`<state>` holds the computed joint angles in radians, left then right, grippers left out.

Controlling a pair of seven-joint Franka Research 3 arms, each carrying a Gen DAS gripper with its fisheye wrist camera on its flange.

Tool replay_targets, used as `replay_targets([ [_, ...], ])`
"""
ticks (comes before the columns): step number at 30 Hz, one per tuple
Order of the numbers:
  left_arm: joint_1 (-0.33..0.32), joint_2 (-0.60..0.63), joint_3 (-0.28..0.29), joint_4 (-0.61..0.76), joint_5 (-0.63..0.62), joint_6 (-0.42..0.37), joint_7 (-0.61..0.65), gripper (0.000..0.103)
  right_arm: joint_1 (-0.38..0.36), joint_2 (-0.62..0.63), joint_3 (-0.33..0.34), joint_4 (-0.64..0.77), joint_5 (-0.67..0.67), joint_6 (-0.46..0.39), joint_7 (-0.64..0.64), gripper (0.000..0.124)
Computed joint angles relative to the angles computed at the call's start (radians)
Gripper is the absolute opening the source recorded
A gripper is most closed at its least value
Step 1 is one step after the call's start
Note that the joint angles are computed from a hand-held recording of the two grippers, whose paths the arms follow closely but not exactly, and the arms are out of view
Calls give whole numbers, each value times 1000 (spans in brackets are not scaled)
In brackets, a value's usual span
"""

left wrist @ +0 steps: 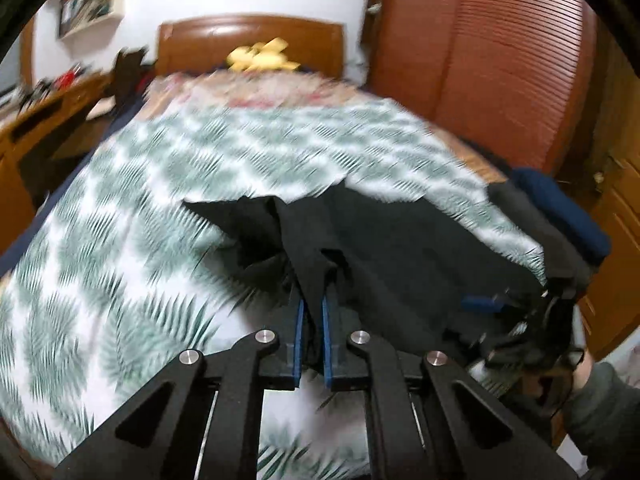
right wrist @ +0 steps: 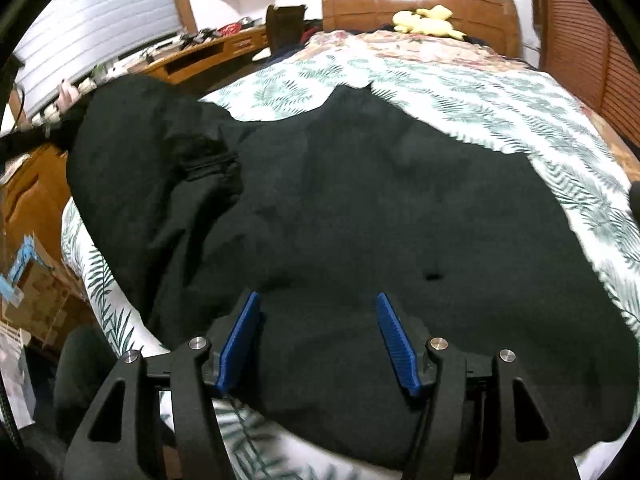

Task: Fold large clothes
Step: 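Lift the folded coat with the left tool and set it down compactly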

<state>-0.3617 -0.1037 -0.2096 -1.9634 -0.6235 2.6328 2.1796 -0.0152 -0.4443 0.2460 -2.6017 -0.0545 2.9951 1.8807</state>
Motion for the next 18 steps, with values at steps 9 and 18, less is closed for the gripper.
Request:
replay_targets([
  [9, -84, 146, -127, 233, 67, -15, 58, 7, -90, -318, 13, -187, 3, -95, 41, 63],
  [18, -163, 357, -230, 467, 153, -144, 37, 7, -118, -688, 5, -337, 3, -347, 116, 63],
])
